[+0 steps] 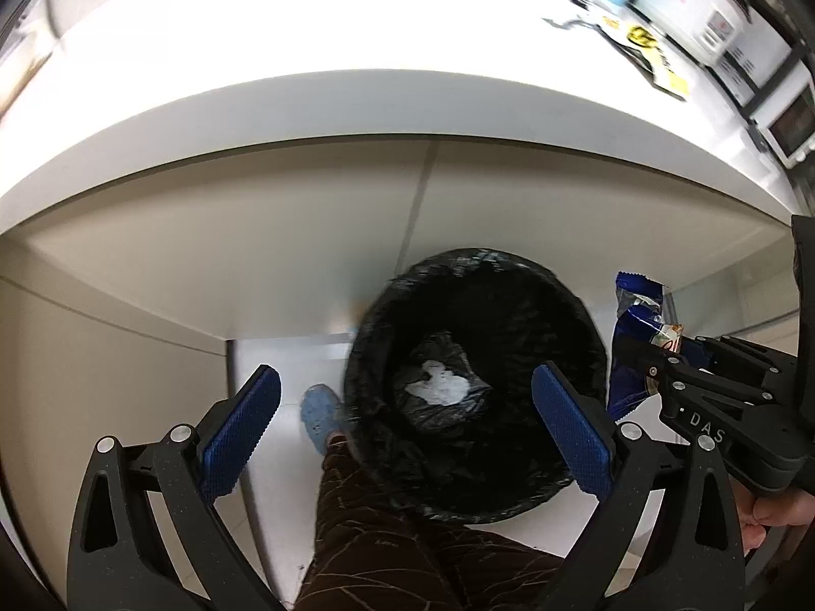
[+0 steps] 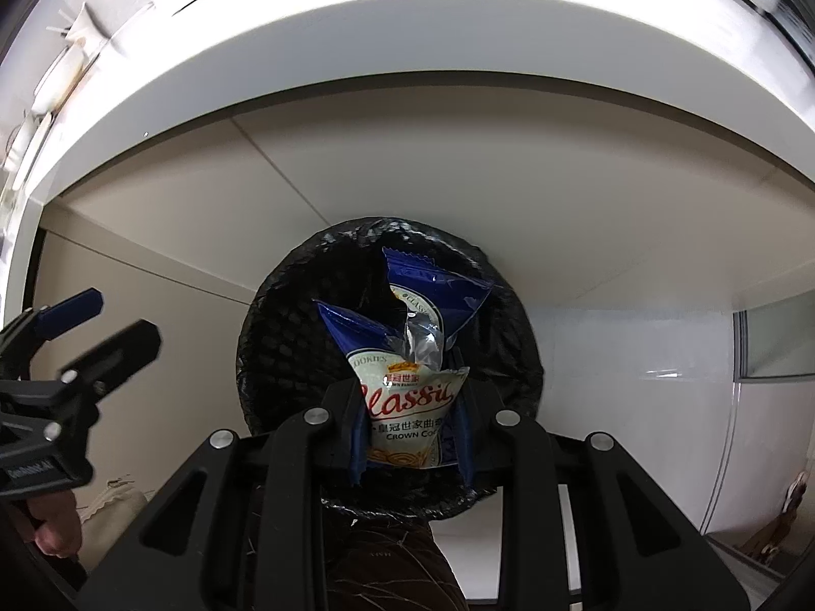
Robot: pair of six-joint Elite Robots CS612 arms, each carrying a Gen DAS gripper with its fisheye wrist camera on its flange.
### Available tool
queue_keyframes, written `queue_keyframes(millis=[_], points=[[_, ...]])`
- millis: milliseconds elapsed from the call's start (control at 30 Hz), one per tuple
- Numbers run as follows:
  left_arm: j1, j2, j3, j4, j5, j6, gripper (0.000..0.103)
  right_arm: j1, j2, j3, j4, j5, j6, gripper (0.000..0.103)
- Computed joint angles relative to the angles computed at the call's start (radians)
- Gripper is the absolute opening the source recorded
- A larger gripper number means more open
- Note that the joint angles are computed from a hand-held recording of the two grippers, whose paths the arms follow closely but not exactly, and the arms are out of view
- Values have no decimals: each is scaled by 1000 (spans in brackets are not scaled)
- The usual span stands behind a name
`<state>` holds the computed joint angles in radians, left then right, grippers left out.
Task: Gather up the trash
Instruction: 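Open the left tool to drop the tissue while the right tool releases the wrapper into the bin, then raise both tools back over the counter toward the remaining trash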
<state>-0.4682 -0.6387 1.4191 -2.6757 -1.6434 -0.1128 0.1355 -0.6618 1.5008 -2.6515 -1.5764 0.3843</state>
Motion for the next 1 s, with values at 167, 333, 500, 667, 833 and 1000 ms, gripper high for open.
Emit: queue_keyframes(millis=[167, 333, 500, 667, 833, 1000], points=[[14, -4, 5, -10, 5, -15, 97, 7, 13, -25, 21, 4, -26, 27], [22, -2, 8, -14, 2, -30, 97, 10, 17, -35, 27, 6, -37, 30], [28, 0, 5, -17, -8, -40, 97, 9, 15, -33, 6, 26, -30, 53], [32, -10, 8, -30, -28, -45, 97, 8, -8, -14, -17, -2, -19, 68], [35, -26, 0, -33, -43, -58, 97, 6, -28, -9, -30, -50, -10, 82], [32, -51, -6, -45, -20, -47, 97, 5, -53, -9, -59, -90, -9, 90]])
